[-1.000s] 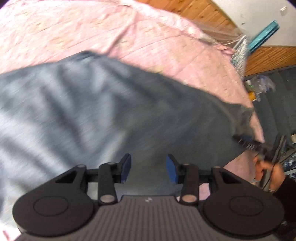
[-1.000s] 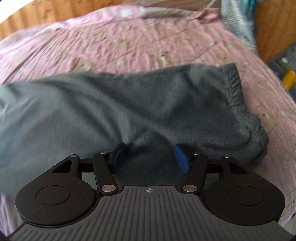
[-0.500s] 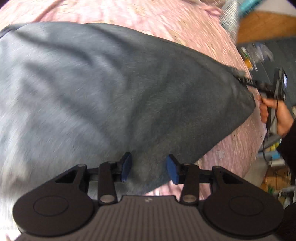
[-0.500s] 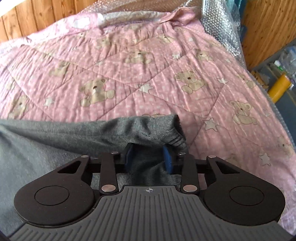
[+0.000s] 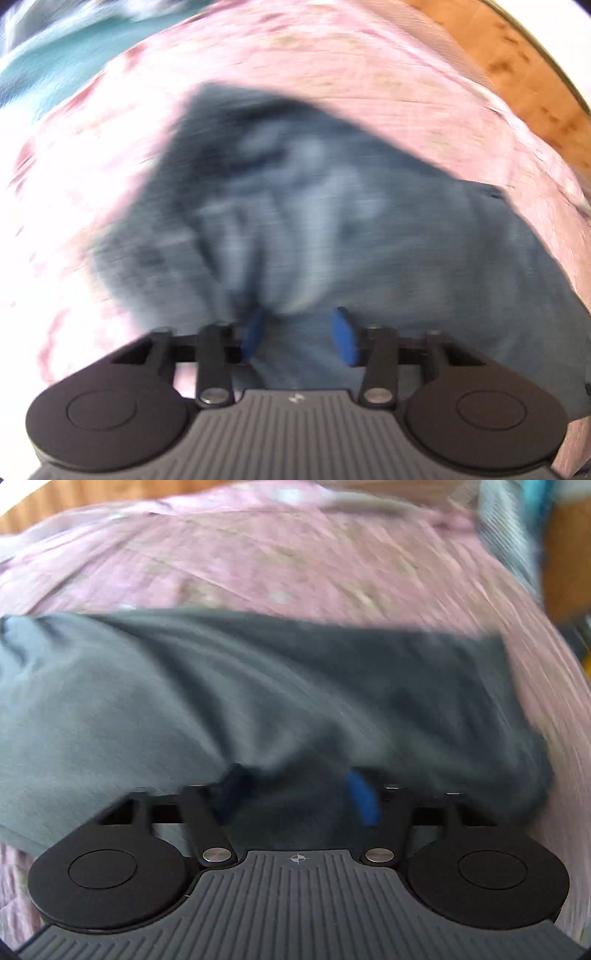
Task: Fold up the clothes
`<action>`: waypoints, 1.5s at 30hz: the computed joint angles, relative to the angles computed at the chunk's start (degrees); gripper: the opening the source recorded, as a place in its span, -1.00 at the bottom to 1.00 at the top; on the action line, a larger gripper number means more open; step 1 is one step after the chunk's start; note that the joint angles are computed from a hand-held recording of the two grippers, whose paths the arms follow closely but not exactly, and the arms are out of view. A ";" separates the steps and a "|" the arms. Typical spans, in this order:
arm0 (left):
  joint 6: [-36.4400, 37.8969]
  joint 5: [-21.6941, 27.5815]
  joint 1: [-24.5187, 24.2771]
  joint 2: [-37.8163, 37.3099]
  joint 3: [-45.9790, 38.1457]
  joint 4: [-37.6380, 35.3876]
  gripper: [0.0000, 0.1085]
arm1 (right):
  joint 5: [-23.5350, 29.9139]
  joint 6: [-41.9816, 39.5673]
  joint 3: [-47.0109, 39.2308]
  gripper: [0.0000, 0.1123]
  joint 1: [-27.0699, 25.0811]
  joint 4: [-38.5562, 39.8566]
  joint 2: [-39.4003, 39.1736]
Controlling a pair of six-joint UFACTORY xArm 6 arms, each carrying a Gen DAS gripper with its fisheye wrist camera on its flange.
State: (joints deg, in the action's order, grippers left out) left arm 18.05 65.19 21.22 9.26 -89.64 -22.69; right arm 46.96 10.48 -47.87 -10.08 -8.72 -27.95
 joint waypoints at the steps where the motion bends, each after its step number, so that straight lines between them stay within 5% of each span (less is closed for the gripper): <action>1: 0.84 1.86 2.24 1.07 -1.47 -1.77 -0.92 | 2.69 2.25 -0.84 0.26 -0.26 -1.71 -0.18; 3: 0.68 3.38 3.66 0.80 -1.99 -3.79 -0.85 | 8.22 8.89 -3.55 0.18 1.27 -8.44 0.43; 5: 4.78 3.33 4.10 0.48 -2.56 -8.15 -0.17 | 11.13 14.07 -6.25 -0.07 5.95 -16.65 1.19; 7: 9.13 2.97 3.26 0.99 -3.83 -12.48 -0.02 | 8.69 16.05 -8.70 -0.07 10.54 -15.92 2.78; 11: 12.65 1.46 -0.79 7.59 -11.81 -13.80 -0.02 | 2.64 18.30 -13.51 0.02 19.27 -8.62 8.81; 15: 10.08 0.32 -2.03 15.62 -20.72 -3.19 -0.05 | 1.16 18.08 -15.55 0.00 25.72 -0.64 14.97; 17: 7.63 3.56 -0.77 20.24 -26.99 -2.21 -0.63 | 3.51 20.76 -14.12 0.07 29.79 -5.84 14.26; 20: 5.33 9.72 2.08 23.56 -33.37 -4.78 -0.63 | 8.24 23.82 -12.82 0.07 32.96 -7.49 11.02; 21: 5.80 9.62 2.31 22.25 -31.79 -5.48 -0.55 | 10.77 23.70 -13.47 0.07 33.68 -7.29 10.69; 23: 8.39 8.99 2.10 18.54 -27.09 -7.61 -0.07 | 14.05 25.79 -15.15 -0.01 35.94 -10.76 10.63; 27: 14.61 14.84 0.33 11.30 -17.69 -15.52 -0.06 | 7.11 28.15 -21.44 -0.02 39.89 -13.17 16.47; 30: 21.32 16.99 -3.55 4.94 -7.90 -15.04 -0.06 | 1.16 25.01 -27.72 0.00 41.71 -10.83 24.97; 33: 27.68 13.38 -5.71 -1.91 2.96 -11.40 -0.08 | 2.62 21.91 -29.07 -0.14 43.85 -6.93 28.72; 37: 34.31 9.44 -4.22 -7.55 10.54 -12.51 -0.16 | 0.99 24.13 -21.47 -0.10 46.62 -10.45 22.92; 39: 33.01 9.18 -3.97 -7.10 10.41 -13.40 -0.17 | 0.55 22.43 -20.58 -0.09 45.98 -9.24 21.84; 45: 25.86 9.44 -1.95 -4.21 6.20 -11.49 -0.71 | 3.24 18.60 -19.31 0.03 40.52 -12.12 18.18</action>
